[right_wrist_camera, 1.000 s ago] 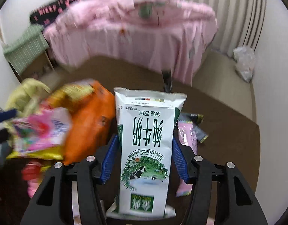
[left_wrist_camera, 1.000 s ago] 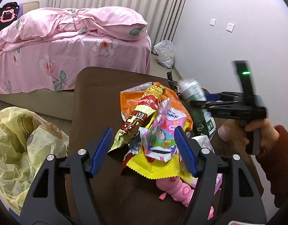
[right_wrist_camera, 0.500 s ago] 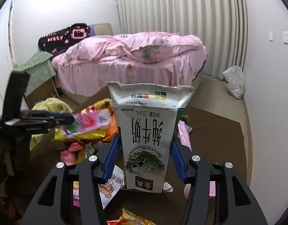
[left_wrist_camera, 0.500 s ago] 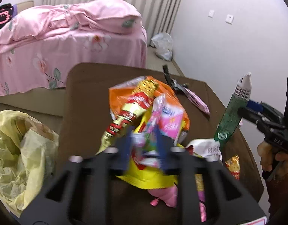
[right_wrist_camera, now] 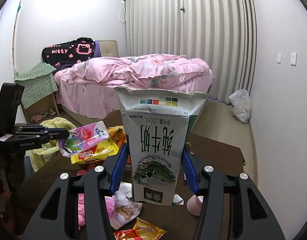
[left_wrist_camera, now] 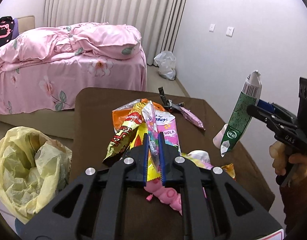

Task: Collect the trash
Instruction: 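Carry the milk carton and pink wrapper to the yellow trash bag and release both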

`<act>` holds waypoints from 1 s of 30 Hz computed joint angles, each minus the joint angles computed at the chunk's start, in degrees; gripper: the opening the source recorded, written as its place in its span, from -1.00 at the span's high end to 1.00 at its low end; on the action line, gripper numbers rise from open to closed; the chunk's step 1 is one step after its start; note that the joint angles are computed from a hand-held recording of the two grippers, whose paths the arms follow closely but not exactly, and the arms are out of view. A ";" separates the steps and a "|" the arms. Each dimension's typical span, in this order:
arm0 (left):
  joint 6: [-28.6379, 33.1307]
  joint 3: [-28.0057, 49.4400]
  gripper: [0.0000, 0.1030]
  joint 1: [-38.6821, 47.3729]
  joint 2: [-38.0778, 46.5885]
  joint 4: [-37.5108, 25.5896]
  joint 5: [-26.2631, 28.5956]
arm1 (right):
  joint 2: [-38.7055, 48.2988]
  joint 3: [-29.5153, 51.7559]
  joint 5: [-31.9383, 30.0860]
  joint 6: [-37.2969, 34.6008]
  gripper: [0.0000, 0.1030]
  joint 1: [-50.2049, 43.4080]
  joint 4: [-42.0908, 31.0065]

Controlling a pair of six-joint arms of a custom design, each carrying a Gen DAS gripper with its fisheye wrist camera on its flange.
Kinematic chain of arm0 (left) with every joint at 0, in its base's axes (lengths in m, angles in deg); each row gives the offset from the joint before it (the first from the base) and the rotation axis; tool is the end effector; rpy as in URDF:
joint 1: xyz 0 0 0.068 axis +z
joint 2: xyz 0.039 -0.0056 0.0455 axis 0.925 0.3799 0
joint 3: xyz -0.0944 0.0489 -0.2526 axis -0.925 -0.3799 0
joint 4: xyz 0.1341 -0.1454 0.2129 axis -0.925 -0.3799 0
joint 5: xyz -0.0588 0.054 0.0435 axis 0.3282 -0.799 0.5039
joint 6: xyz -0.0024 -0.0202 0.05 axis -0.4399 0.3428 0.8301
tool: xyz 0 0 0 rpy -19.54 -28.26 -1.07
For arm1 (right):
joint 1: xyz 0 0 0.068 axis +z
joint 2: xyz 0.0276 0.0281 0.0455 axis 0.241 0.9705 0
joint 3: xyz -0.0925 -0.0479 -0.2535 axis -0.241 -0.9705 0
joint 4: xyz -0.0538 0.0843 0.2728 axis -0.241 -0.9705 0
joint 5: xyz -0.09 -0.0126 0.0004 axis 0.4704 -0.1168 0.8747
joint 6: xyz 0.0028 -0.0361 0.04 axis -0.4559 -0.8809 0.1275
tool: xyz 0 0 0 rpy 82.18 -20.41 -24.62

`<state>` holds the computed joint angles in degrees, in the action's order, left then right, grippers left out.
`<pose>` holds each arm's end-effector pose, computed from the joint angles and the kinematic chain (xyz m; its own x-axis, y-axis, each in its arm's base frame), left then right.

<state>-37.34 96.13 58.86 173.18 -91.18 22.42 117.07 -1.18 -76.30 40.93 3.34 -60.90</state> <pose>0.3798 -0.0812 0.1652 -0.5089 0.3489 -0.7869 0.7500 0.6284 -0.2064 0.1979 -0.0360 0.1816 -0.4646 0.0807 -0.8819 0.1576 0.9875 0.0073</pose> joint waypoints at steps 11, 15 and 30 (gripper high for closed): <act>-2.06 -1.74 0.83 8.68 -4.80 2.19 1.13 | -2.90 2.87 4.68 2.60 0.04 9.62 -3.21; -4.07 -0.68 0.83 13.33 -3.27 5.82 -1.62 | 0.96 5.85 8.03 3.25 0.04 15.60 -1.41; -7.57 17.93 0.83 23.40 24.41 5.19 -13.22 | 34.76 26.04 9.27 5.45 0.04 30.06 11.18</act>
<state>-44.91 114.05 82.26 197.58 -85.98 9.19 151.83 24.86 -67.02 46.37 33.40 -49.72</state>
